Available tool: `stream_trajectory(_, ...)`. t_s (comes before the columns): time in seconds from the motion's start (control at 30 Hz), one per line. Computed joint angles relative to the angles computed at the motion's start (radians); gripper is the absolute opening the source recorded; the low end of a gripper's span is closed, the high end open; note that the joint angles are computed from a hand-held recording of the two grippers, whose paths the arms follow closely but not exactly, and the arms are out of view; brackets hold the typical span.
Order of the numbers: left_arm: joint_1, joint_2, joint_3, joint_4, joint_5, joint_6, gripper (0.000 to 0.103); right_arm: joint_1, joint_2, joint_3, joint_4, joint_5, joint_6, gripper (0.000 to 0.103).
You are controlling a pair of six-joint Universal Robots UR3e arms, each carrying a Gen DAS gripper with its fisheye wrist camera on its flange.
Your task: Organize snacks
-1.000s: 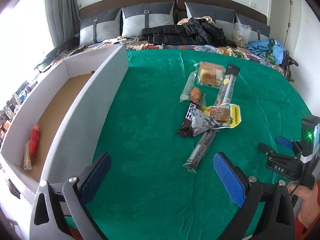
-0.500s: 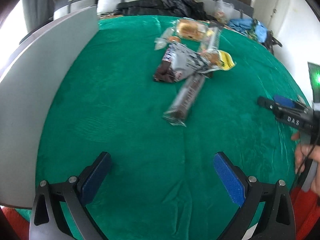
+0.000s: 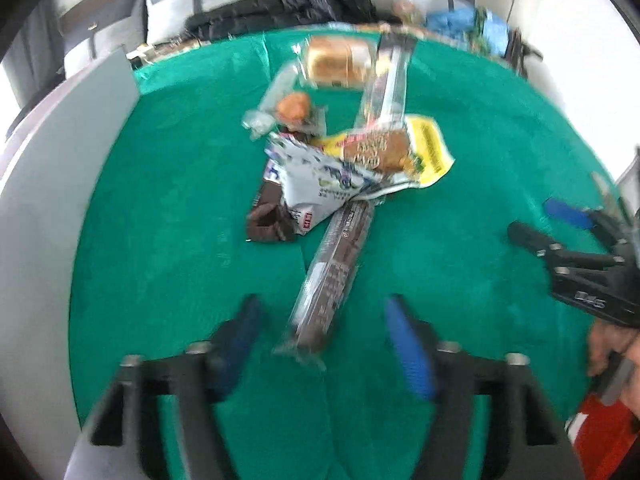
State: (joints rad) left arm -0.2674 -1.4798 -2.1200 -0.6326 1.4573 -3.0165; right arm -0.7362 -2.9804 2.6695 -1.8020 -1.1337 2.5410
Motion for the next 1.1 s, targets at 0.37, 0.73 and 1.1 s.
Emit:
stream_trajectory(0.37,0.099,0.375,-0.224,-0.155,-0.044,0.015,0.017,-0.001,-0.004,-0.001,0.005,0.001,-0.001,0.084)
stream_trajectory(0.73,0.288,0.438,-0.331,-0.058,-0.079,-0.006,0.052,-0.002,-0.002,-0.001,0.004,0.001,-0.002,0.084)
stream_trajectory(1.1,0.241,0.37,-0.417,0.164,-0.001,0.031,0.097,-0.002,-0.004,0.001,0.004,0.001,-0.001,0.084)
